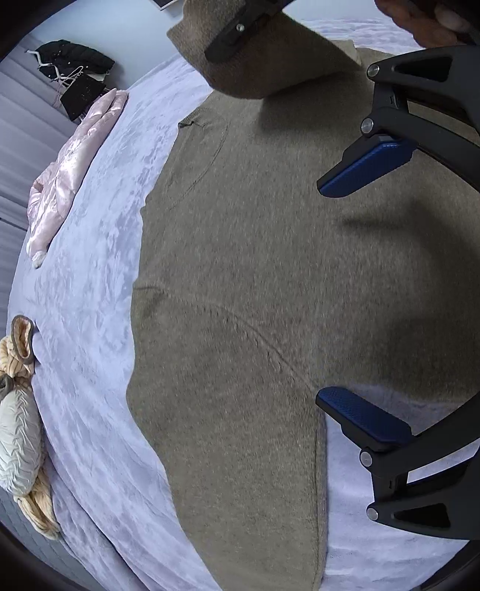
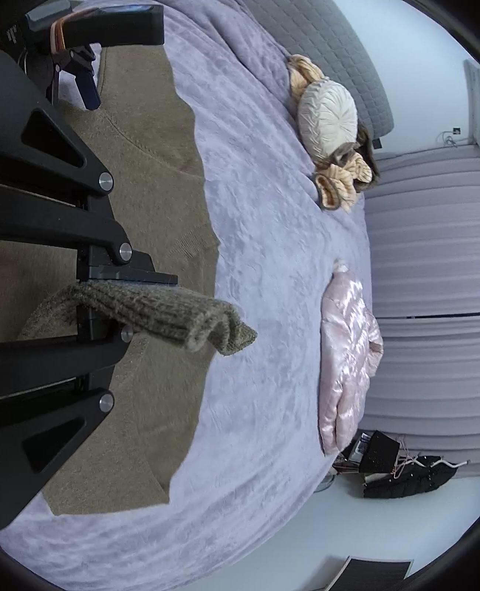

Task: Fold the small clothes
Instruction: 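Lift the sleeve with the right gripper and carry it across the body, then lay the sleeve on the sweater body and open the right gripper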

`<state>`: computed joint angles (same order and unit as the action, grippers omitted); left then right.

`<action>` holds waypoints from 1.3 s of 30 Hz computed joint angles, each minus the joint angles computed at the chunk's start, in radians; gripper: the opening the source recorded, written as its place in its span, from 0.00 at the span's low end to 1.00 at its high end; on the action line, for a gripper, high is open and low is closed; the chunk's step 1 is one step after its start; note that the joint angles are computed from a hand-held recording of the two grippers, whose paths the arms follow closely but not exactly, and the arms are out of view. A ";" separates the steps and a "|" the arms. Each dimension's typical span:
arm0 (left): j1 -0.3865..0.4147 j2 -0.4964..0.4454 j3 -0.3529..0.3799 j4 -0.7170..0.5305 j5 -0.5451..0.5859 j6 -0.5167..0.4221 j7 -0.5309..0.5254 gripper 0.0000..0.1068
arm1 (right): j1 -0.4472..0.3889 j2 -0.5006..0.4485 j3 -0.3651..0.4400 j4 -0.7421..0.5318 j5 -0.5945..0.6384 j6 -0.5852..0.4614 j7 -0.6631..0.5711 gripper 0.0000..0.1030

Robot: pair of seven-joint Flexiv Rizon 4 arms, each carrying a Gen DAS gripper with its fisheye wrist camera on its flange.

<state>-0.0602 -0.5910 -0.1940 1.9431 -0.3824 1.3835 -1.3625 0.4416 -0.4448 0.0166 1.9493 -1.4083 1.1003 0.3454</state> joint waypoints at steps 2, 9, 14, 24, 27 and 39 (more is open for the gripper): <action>0.036 0.004 -0.028 0.021 -0.021 0.008 0.019 0.96 | 0.012 -0.050 0.006 -0.042 0.041 0.006 -0.037 0.05; 0.088 0.019 -0.069 0.055 -0.063 0.010 0.069 0.96 | 0.076 -0.154 -0.028 -0.142 0.182 0.026 -0.149 0.05; 0.136 0.044 -0.130 0.101 -0.118 0.050 0.110 0.96 | 0.123 -0.182 -0.060 -0.186 0.251 0.045 -0.216 0.05; 0.180 0.069 -0.168 0.148 -0.193 0.080 0.125 0.96 | 0.154 -0.213 -0.074 -0.208 0.442 0.170 -0.384 0.74; 0.202 0.081 -0.195 0.163 -0.226 0.092 0.118 0.96 | 0.238 -0.128 -0.239 -0.122 0.235 0.289 -0.197 0.81; -0.104 -0.044 0.001 -0.134 0.012 -0.064 0.063 0.96 | -0.004 0.074 -0.220 0.256 0.149 0.330 -0.007 0.81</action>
<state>-0.1639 -0.6354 -0.1930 1.8092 -0.3700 1.3194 -1.2994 0.4375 -0.3707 -0.2038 2.2057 -1.2597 1.4306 0.3382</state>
